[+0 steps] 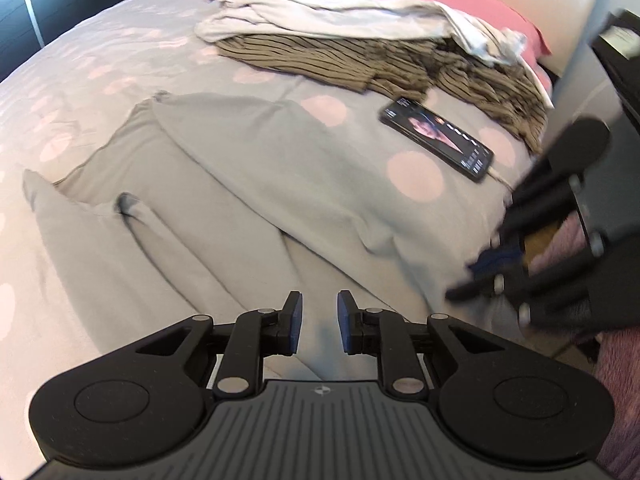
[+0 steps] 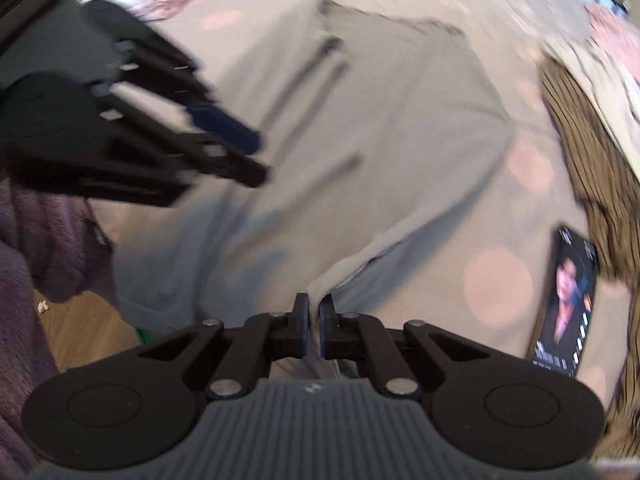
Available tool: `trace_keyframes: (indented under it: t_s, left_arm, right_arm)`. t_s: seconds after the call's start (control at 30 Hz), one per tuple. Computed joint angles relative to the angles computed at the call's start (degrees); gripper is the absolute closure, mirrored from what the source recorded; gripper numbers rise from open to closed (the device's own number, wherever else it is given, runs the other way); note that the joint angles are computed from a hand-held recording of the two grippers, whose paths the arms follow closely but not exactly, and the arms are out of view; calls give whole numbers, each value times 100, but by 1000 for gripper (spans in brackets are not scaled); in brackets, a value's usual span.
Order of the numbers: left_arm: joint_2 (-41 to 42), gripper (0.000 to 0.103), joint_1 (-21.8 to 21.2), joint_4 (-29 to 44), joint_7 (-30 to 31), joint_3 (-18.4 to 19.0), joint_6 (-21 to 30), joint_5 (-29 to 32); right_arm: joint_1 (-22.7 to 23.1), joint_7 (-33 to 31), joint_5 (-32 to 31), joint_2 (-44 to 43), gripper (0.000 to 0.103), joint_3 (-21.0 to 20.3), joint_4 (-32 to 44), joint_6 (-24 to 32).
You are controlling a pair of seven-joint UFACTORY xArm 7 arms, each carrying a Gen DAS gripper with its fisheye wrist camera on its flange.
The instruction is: Fold clothes
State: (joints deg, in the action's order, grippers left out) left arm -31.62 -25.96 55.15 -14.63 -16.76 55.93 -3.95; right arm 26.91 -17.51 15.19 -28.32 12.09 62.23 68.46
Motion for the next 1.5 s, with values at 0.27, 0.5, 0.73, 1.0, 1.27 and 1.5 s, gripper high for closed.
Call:
trace_keyframes:
  t_s: [0.27, 0.5, 0.73, 1.0, 1.27, 1.5]
  left_arm:
    - [430, 80, 217, 340, 145, 417, -286, -268]
    - [1463, 53, 443, 974, 356, 512, -1032, -230]
    - [2782, 53, 354, 1963, 700, 236, -946, 1156]
    - [3690, 57, 46, 2625, -8, 449, -661, 2024]
    - [3797, 95, 19, 2689, 2, 593, -767, 1807]
    - [3298, 99, 324, 2294, -53, 684, -1307, 783]
  right_arm:
    - [341, -302, 7, 478, 98, 266, 289, 50]
    - [443, -427, -31, 654, 97, 305, 360, 108]
    - [422, -466, 152, 745, 97, 219, 492, 319]
    - [396, -622, 301, 840, 97, 177, 514, 352]
    - [327, -681, 374, 744, 98, 121, 462, 361]
    - [267, -747, 216, 370, 98, 112, 305, 314]
